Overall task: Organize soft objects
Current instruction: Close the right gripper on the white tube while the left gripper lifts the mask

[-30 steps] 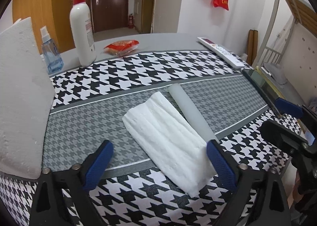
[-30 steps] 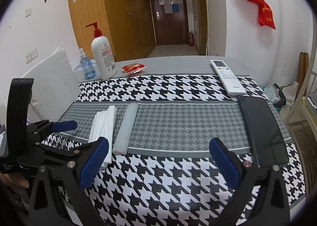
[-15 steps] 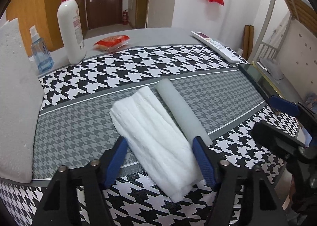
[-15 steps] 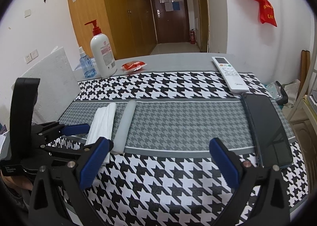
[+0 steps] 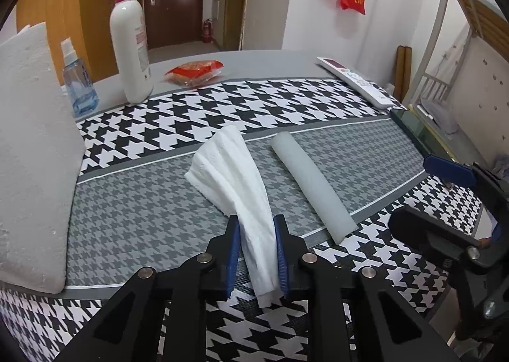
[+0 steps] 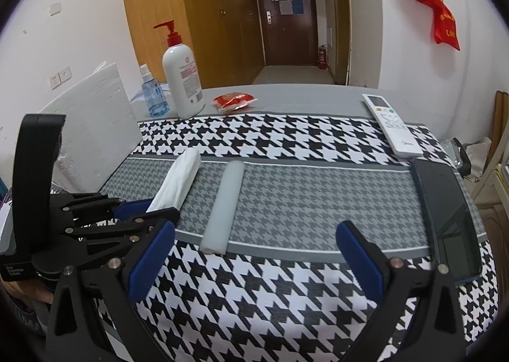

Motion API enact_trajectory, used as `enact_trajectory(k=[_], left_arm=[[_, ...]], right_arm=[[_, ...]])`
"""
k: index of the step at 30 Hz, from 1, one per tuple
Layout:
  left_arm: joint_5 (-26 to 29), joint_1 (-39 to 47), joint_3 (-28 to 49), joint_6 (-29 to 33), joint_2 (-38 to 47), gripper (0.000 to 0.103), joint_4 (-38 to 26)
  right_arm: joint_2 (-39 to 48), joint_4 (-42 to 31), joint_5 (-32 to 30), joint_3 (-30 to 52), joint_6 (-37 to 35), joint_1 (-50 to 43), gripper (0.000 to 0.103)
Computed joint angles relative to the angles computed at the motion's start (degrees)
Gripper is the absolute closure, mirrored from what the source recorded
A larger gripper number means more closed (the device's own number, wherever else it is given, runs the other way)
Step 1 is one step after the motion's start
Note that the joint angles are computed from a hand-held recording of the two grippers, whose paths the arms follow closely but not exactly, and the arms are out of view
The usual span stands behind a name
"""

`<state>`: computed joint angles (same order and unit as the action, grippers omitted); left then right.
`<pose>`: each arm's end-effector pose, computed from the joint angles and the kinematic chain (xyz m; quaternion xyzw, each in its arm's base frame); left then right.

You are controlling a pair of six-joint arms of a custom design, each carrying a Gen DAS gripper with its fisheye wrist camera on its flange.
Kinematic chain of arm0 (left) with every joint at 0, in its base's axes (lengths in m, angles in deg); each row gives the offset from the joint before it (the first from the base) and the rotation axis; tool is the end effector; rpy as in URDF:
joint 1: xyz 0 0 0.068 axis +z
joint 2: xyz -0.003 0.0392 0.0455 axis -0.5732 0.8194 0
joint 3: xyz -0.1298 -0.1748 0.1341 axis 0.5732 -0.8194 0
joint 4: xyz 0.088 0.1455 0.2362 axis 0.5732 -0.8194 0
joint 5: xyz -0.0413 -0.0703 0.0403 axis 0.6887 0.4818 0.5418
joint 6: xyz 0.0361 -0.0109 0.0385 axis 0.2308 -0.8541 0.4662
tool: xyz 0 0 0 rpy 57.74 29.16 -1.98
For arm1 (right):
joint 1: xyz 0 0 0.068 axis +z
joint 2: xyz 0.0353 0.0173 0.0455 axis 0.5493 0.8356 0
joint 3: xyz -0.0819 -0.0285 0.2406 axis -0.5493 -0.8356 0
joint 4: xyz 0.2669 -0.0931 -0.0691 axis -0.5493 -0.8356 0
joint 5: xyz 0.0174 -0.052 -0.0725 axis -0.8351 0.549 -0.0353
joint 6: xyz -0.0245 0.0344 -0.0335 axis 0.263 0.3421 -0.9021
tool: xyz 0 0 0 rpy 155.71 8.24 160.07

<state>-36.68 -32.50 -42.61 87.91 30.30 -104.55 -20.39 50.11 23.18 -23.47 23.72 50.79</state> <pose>0.2433 -0.0016 0.1665 0.1679 0.9252 -0.1104 0.3220 0.2280 0.0732 0.1651 -0.0754 0.9065 0.1129 0.3998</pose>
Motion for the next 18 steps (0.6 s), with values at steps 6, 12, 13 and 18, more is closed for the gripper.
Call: enact_trajectory(k=[6, 12, 13, 18], left_arm=[[0.6, 1.8, 0.3, 0.8, -0.5, 0.081, -0.3], [1.4, 3.9, 0.5, 1.7, -0.5, 0.081, -0.5], [1.5, 4.3, 0.6, 1.9, -0.2, 0.081, -0.4], [1.3, 5.7, 0.9, 2.5, 0.4, 0.081, 0.5]], right_arm=[[3.9, 0.3, 1.8, 2.1, 0.3, 2.0, 0.0], [7.6, -0.1, 6.3, 4.8, 0.5, 5.6, 0.0], [8.3, 0.0, 6.6, 5.2, 0.6, 5.9, 0.0], [11.1, 0.1, 6.8, 6.6, 0.5, 6.5, 0.006]])
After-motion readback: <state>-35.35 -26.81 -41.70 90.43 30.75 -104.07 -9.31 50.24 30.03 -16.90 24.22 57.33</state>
